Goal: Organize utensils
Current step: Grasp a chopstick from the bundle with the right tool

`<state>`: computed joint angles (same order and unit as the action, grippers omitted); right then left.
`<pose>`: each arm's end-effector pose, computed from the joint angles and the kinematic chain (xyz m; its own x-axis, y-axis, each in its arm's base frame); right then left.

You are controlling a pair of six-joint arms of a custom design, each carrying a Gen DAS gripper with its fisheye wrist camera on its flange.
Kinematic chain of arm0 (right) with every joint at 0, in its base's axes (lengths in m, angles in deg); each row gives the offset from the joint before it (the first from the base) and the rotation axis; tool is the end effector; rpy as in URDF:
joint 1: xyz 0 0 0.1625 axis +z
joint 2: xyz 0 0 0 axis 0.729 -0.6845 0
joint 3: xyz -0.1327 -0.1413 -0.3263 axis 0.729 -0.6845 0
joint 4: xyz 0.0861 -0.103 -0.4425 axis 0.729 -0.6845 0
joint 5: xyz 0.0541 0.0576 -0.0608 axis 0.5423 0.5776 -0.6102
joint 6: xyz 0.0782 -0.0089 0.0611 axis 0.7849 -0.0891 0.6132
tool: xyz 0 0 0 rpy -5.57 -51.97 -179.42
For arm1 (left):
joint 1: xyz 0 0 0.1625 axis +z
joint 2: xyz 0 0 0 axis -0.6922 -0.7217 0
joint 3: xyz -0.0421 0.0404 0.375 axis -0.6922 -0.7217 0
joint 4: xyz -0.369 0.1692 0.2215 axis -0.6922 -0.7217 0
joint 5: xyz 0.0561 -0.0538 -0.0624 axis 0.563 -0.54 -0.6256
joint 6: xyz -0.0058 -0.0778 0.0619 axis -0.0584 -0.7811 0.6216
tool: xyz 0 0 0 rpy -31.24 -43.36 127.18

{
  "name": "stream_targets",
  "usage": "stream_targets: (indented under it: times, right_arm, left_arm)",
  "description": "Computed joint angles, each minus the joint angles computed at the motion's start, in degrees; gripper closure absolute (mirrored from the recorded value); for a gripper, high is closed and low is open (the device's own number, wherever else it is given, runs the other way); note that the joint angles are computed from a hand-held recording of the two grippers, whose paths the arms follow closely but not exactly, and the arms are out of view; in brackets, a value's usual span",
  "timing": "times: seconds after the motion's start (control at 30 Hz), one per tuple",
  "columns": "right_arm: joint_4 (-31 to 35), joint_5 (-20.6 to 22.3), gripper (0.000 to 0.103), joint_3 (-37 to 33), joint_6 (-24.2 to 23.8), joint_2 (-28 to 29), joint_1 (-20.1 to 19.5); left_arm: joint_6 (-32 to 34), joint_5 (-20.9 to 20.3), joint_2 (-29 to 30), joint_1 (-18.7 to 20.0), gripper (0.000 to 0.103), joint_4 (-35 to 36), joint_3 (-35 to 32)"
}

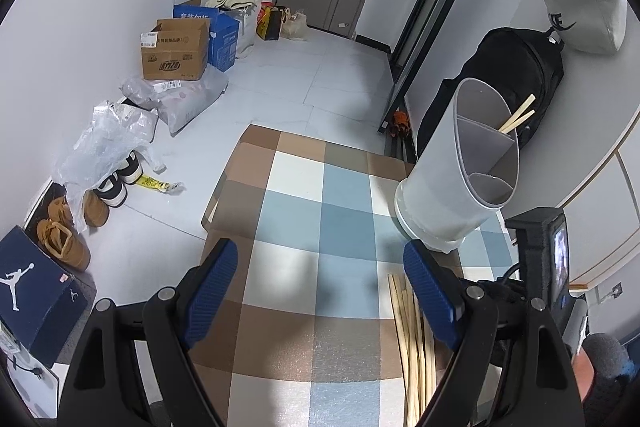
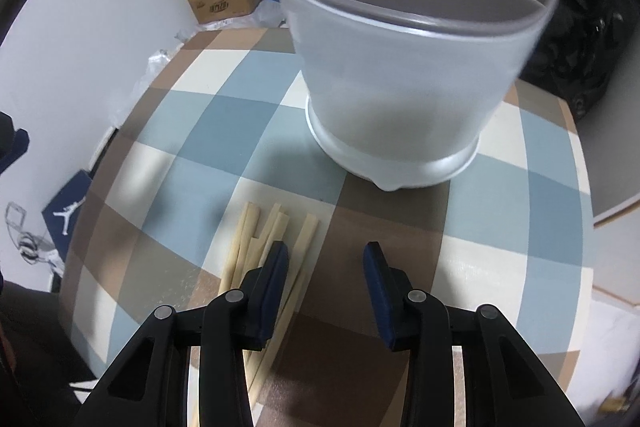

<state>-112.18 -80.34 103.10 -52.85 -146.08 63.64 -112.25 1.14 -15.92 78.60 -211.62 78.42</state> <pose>0.2202 -0.3966 0.1774 -0.7691 -0.0944 0.6321 -0.3131 0.9179 -0.2439 -0.2469 -0.4091 0.2375 -0.8584 0.2271 -0.4600 0.4388 0.7895 -0.4291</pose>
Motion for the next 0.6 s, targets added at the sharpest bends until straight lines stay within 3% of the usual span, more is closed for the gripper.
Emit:
stream_targets:
  times: [0.27, 0.33, 0.47, 0.6]
  right_arm:
    - [-1.43, -1.83, 0.068, -1.25, 0.12, 2.51, 0.69]
    - [-2.10, -2.94, 0.073, -1.35, 0.32, 3.16, 1.07]
    - [-2.74, -3.31, 0.094, -1.07, 0.21, 3.30, 1.71]
    - [-3.34, -3.26, 0.096, -0.44, -1.28, 2.68, 1.88]
  left_arm:
    - [-0.87, -0.27, -0.01, 0.89, 0.021, -0.02, -0.40]
    - [-1.02, -0.36, -0.17, 1.07, 0.021, 0.06, -0.43]
    - [-1.44, -0.28, -0.28, 1.42, 0.021, 0.42, -0.60]
    - [-1.85, -0.11, -0.19, 1.65, 0.021, 0.66, -0.68]
